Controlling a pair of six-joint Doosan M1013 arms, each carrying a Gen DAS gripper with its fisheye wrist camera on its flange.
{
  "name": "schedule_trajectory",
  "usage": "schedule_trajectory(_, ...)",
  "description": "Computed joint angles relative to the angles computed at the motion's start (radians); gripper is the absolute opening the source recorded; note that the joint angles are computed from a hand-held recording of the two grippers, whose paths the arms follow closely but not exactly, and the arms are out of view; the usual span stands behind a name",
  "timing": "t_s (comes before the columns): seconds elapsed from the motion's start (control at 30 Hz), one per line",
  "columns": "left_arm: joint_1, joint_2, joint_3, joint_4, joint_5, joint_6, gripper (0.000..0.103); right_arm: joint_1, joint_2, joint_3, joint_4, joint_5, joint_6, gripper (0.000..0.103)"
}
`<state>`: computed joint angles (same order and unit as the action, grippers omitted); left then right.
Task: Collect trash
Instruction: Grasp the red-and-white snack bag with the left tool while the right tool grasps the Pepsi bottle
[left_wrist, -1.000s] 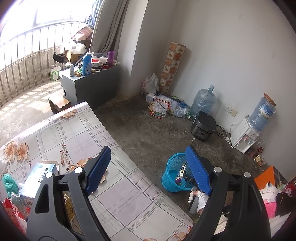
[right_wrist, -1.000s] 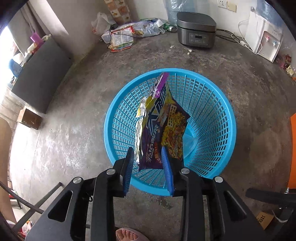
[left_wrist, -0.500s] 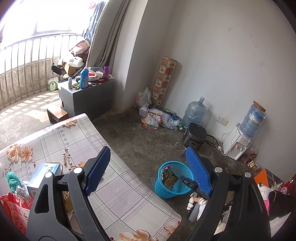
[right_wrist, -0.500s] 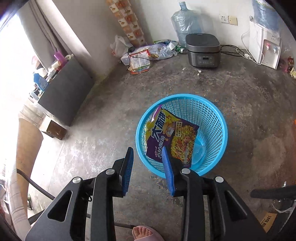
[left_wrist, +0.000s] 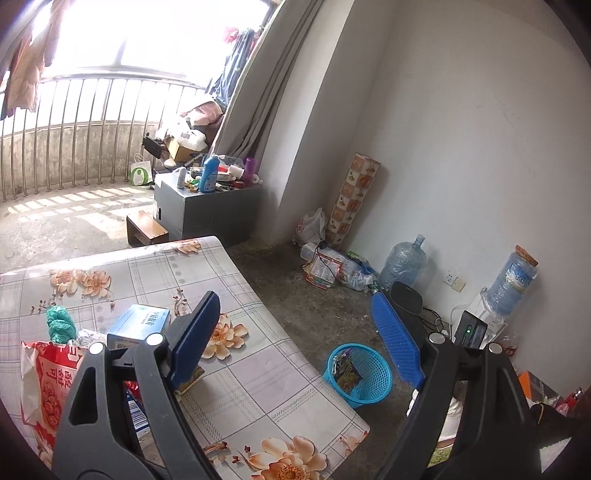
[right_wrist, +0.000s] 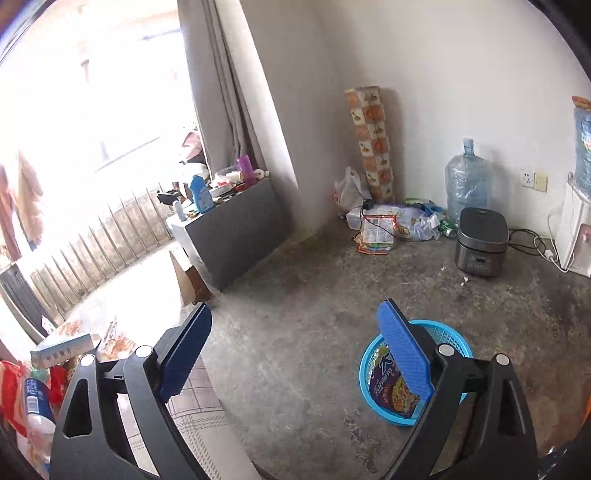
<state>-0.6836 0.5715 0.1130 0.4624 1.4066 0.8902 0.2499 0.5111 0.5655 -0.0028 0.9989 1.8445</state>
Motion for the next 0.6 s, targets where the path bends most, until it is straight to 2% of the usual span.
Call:
schedule_trajectory(0.07, -0.003, -0.083, 0.153, 0.042, -0.043, -0.083, 0.080, 0.017, -0.014, 0.009, -0.004, -0.023, -0.059, 0.096)
schedule_trajectory(0.1, -0.007, -0.105, 0.189, 0.069, -0.034, -0.115, 0.085, 0.022, -0.021, 0.014, 0.006, -0.031, -0.090, 0.096)
schedule_trajectory(0.2, -0.019, -0.180, 0.320, 0.166, -0.027, -0.205, 0.085, 0.028, -0.030, 0.010, 0.085, -0.024, -0.168, 0.096)
schedule_trajectory(0.37, -0.039, -0.284, 0.498, 0.272, -0.009, -0.291, 0.085, 0.023, -0.017, -0.031, 0.306, 0.067, -0.266, 0.096)
schedule_trajectory(0.6, -0.046, -0.397, 0.694, 0.314, 0.006, -0.420, 0.085, 0.030, 0.009, -0.083, 0.522, 0.210, -0.316, 0.096)
